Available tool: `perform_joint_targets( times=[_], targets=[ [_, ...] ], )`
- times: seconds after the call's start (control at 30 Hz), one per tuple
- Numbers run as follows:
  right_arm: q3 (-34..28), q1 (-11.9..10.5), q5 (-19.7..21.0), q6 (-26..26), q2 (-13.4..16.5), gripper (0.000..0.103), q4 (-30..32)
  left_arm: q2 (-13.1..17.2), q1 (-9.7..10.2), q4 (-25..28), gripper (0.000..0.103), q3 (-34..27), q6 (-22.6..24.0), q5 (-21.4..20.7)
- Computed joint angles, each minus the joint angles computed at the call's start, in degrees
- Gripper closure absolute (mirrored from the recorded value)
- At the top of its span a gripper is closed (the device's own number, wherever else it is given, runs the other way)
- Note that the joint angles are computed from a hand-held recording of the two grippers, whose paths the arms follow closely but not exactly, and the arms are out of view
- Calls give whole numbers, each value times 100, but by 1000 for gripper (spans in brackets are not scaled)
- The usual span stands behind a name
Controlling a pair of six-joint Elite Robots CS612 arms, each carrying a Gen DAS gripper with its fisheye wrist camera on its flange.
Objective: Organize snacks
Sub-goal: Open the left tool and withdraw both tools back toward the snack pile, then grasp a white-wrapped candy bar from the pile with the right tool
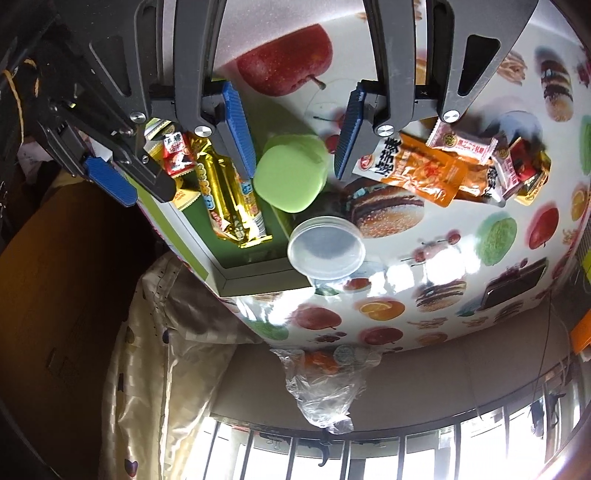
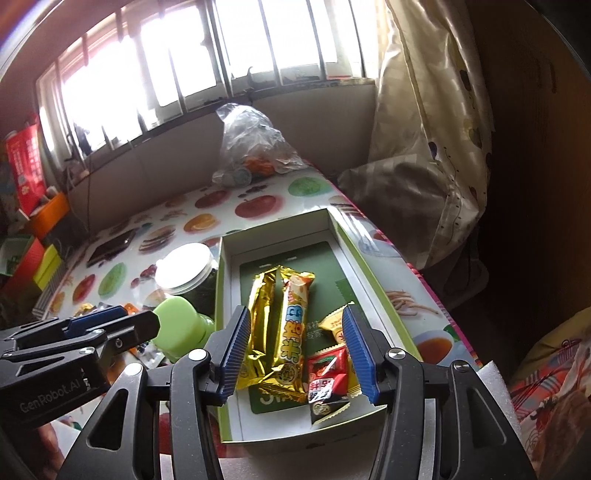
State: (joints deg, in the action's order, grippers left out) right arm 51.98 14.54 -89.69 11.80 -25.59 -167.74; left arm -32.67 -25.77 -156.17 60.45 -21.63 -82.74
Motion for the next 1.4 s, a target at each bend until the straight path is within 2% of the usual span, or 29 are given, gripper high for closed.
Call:
perform_joint_targets(
  times=[0.37, 0.97, 1.23, 1.4],
  targets=[
    [-368, 162, 453, -547, 141, 51, 156, -275, 182, -242, 56, 663, -493, 239],
    [-1340, 469, 948, -1396, 617, 51, 1090, -582, 517, -489, 56, 1432, -1152, 543],
    [-2374, 641, 1228, -2004, 1133, 51, 2054, -638, 669, -506, 56, 1640, -1470, 553],
    [-3481, 731, 1271, -2270, 1690, 51, 2898, -646, 759, -544, 56, 1720, -1588, 477]
  ],
)
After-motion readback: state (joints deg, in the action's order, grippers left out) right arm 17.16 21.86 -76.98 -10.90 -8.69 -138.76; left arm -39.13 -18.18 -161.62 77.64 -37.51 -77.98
